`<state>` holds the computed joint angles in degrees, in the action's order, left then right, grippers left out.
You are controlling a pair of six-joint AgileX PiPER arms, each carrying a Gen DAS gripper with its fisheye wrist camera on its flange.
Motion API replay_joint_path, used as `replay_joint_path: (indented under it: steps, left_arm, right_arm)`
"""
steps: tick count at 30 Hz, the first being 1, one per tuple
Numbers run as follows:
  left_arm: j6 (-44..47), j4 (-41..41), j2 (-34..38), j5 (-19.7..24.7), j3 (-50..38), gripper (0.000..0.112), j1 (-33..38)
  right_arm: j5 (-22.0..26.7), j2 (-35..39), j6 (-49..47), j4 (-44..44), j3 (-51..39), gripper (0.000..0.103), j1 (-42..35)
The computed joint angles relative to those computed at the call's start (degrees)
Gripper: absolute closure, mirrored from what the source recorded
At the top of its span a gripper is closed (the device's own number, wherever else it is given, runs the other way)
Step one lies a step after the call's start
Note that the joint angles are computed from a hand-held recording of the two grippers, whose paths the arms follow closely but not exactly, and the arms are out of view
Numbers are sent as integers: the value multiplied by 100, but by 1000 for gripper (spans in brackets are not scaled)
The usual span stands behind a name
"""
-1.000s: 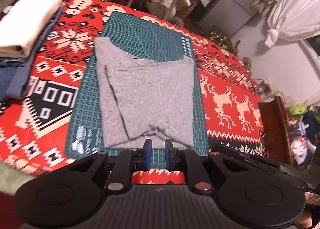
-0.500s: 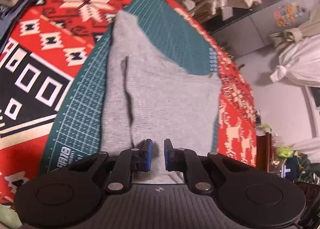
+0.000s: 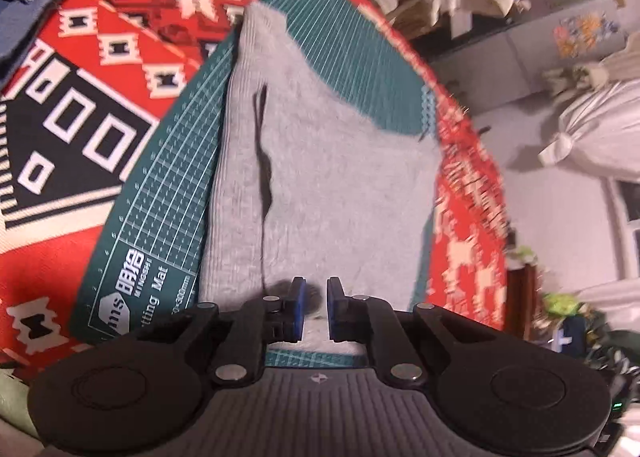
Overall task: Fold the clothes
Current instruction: 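Open both grippers and lift them off the grey shirt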
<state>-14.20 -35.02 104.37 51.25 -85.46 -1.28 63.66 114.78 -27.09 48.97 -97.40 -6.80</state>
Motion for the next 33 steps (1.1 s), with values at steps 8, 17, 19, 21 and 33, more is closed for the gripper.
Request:
replay_joint_path:
  steps: [8, 17, 19, 21, 33]
  left_arm:
    - [-257, 558, -249, 36, 127, 102, -122]
    - [-300, 1422, -667, -543, 196, 68, -452]
    - [-532, 1972, -695, -520, 81, 64, -625]
    - [-748, 2434, -730, -524, 23, 60, -760]
    - [-2362, 5582, -691, 114, -446, 38, -1777]
  right_arm:
    - [-176, -67, 181, -329, 30, 82, 95]
    - [-467, -234, 143, -389, 159, 45, 77]
    - [-639, -348, 50, -503, 229, 27, 131]
    - [-804, -459, -64, -570, 298, 15, 187]
    - [-1963, -1088, 847, -2567, 643, 1, 961]
